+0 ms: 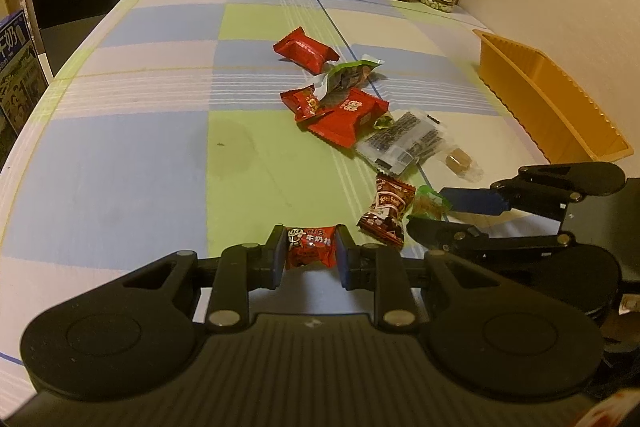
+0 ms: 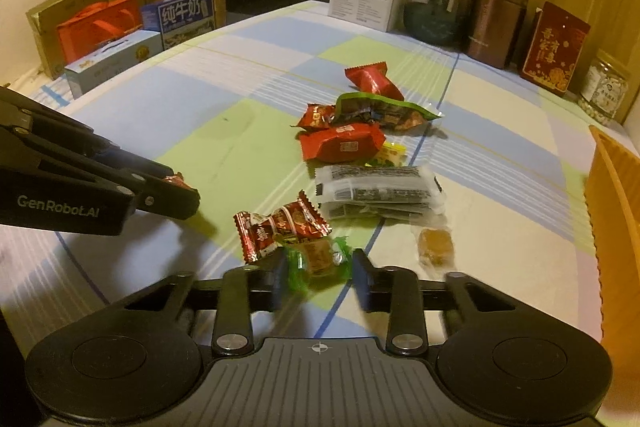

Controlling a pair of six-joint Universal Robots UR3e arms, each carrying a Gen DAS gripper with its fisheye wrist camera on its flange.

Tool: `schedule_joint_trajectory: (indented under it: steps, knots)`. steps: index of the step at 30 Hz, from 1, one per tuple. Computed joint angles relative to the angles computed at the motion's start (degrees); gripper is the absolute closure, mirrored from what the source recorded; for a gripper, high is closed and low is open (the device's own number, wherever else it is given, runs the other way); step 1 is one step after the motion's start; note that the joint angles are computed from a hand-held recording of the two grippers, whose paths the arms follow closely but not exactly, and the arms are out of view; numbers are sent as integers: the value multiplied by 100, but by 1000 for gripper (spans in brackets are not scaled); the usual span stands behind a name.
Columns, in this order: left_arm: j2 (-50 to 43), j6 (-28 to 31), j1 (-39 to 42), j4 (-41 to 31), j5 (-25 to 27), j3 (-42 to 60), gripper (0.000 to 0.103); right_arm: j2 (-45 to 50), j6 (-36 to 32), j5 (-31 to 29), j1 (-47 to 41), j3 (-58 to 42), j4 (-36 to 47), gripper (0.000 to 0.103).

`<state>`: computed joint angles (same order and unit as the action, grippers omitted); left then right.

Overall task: Organize snacks
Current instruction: 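Grasp the green-wrapped candy with the right gripper while the left gripper holds the red candy, then carry both candies over the orange tray while opening the left gripper to drop the red candy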

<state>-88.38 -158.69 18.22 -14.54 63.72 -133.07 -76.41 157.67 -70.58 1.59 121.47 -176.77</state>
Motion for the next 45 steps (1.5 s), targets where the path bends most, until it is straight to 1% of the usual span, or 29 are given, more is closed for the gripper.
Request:
schedule_joint_trajectory:
  steps: [2, 7, 12, 16, 20, 23, 25, 28, 34, 40, 45]
  knots:
    - [45, 3, -8, -8, -9, -17, 80, -46, 38, -30, 10, 50, -41, 76]
    - [258, -15, -164, -152, -38, 44, 80, -420, 205, -68, -114, 382, -158, 76]
    - [322, -281, -630, -413, -186, 490, 80, -1293, 565, -27, -591, 851, -108, 76]
    - [26, -638, -1271, -387, -123, 1125, 80, -2344, 866, 187, -1444, 999, 596, 76]
    - [-494, -1131, -2000, -327, -46, 1997, 80, -3256, 715, 468, -2455, 796, 1683, 76]
    - [-1010, -1393, -2563, -257, 127, 2756, 80, -3585, 505, 718, -3189, 519, 2306, 76]
    - [-1379, -1526, -2893, -299, 234, 3296, 80, -3615, 343, 872, -3598, 376, 2562, 76]
    - [-2008, -1613, -3325, -440, 404, 4170, 80, -3480, 141, 1057, -4050, 208, 2727, 76]
    - [-3024, -1633, -3821, -871, 639, 5612, 80, -2989, -98, 1235, -4630, 74, 2604, 76]
    - [-3855, -1594, -4044, -1257, 739, 6738, 80, -2387, -38, 1198, -4724, -172, 2422, 76]
    - [-4379, -1549, -4158, -1572, 770, 7449, 80, -1963, 71, 1192, -4750, -386, 2338, 76]
